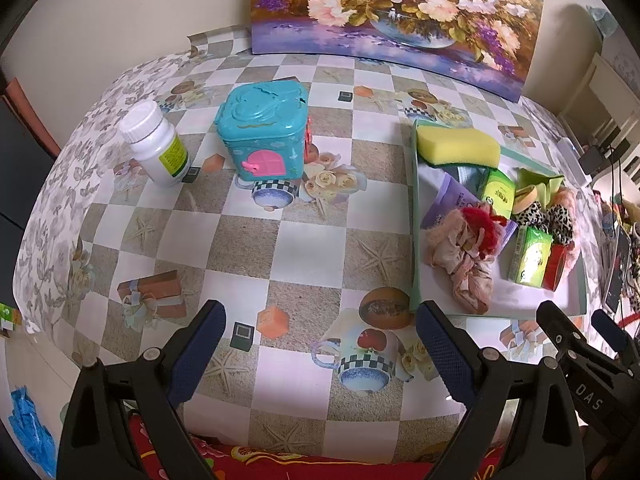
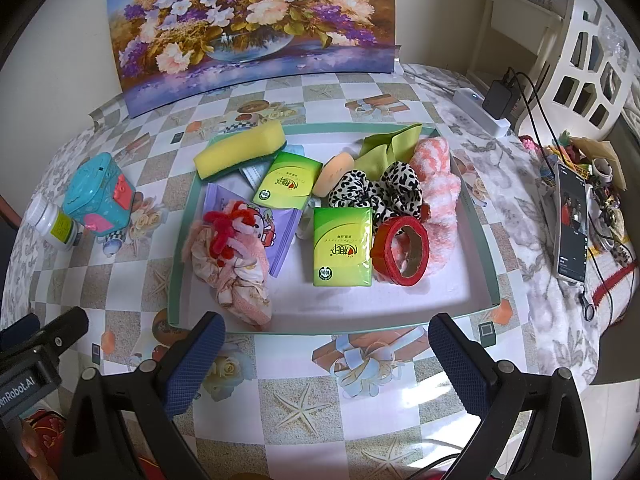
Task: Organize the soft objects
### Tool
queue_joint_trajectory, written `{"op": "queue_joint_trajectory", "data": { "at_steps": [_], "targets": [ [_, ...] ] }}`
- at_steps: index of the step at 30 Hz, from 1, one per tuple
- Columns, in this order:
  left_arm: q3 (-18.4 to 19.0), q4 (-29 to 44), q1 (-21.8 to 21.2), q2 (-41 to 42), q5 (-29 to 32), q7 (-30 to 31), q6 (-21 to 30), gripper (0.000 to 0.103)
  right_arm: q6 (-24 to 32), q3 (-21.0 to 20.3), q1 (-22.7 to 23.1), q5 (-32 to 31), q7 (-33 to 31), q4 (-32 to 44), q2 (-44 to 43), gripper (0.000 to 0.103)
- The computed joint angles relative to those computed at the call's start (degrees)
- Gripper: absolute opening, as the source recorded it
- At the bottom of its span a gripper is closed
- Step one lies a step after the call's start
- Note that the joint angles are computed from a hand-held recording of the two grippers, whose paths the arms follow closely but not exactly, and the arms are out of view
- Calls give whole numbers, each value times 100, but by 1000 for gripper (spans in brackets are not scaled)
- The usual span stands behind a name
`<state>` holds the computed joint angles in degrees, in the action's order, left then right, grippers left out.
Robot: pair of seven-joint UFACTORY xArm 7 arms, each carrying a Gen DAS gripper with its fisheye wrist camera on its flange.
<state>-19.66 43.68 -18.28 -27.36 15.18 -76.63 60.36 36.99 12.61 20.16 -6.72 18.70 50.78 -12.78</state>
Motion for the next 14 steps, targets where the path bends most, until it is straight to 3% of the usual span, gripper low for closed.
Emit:
{"op": "queue_joint_trajectory", "data": {
  "at_steps": [14],
  "targets": [
    [-65,-73,49,-185,145,-209,26,96,3,-5,3,9,-11,1,0,103]
  ]
}}
